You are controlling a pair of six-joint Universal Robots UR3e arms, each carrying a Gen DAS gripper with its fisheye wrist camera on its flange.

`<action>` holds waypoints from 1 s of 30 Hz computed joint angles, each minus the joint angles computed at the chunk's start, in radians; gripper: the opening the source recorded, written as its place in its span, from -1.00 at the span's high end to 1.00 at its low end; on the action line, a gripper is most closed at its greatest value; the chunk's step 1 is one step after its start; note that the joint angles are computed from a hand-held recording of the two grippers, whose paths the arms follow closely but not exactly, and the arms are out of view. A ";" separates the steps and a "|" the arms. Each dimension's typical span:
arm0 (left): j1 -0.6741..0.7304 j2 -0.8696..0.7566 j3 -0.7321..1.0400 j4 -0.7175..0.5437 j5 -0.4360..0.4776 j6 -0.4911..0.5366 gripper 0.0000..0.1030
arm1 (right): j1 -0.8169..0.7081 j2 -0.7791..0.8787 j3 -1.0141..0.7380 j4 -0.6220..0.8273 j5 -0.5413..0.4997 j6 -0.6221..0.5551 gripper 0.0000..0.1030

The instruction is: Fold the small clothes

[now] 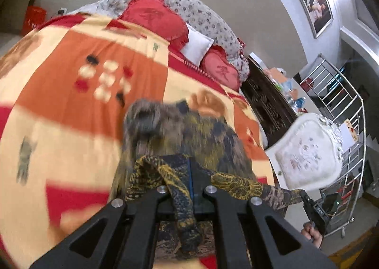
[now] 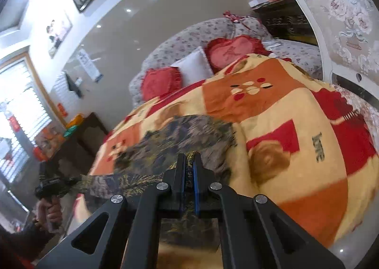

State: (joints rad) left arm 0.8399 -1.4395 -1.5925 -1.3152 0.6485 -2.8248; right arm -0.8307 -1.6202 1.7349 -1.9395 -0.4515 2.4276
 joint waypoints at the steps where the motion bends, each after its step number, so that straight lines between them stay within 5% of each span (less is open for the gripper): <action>1: -0.045 -0.086 0.059 0.089 0.013 -0.080 0.96 | 0.045 0.071 -0.029 -0.146 -0.021 0.110 0.75; 3: -0.112 -0.239 0.190 0.207 0.048 -0.209 0.96 | 0.124 0.218 -0.141 -0.332 -0.067 0.283 0.75; 6: -0.200 -0.458 0.406 0.298 0.142 -0.326 0.95 | 0.216 0.412 -0.358 -0.424 -0.133 0.431 0.75; 12: -0.313 -0.756 0.688 0.247 0.373 -0.371 0.95 | 0.374 0.722 -0.759 -0.346 -0.304 0.532 0.75; 18: -0.344 -0.835 0.738 0.247 0.428 -0.361 0.88 | 0.438 0.937 -1.042 -0.269 -0.410 0.614 0.74; 22: -0.328 -0.824 0.745 0.194 0.404 -0.311 0.85 | 0.443 1.055 -1.280 -0.055 -0.417 0.638 0.67; 28: -0.304 -0.739 0.719 0.155 0.386 -0.180 0.73 | 0.370 0.825 -0.941 -0.220 -0.357 0.573 0.46; 30: -0.306 -0.711 0.690 0.183 0.404 -0.163 0.44 | 0.344 0.748 -0.841 -0.272 -0.350 0.553 0.41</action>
State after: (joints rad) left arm 0.5343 -2.1502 -0.9025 -1.1323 1.0523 -2.9879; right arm -0.4871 -0.8719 0.8939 -2.2111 -0.8019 2.9809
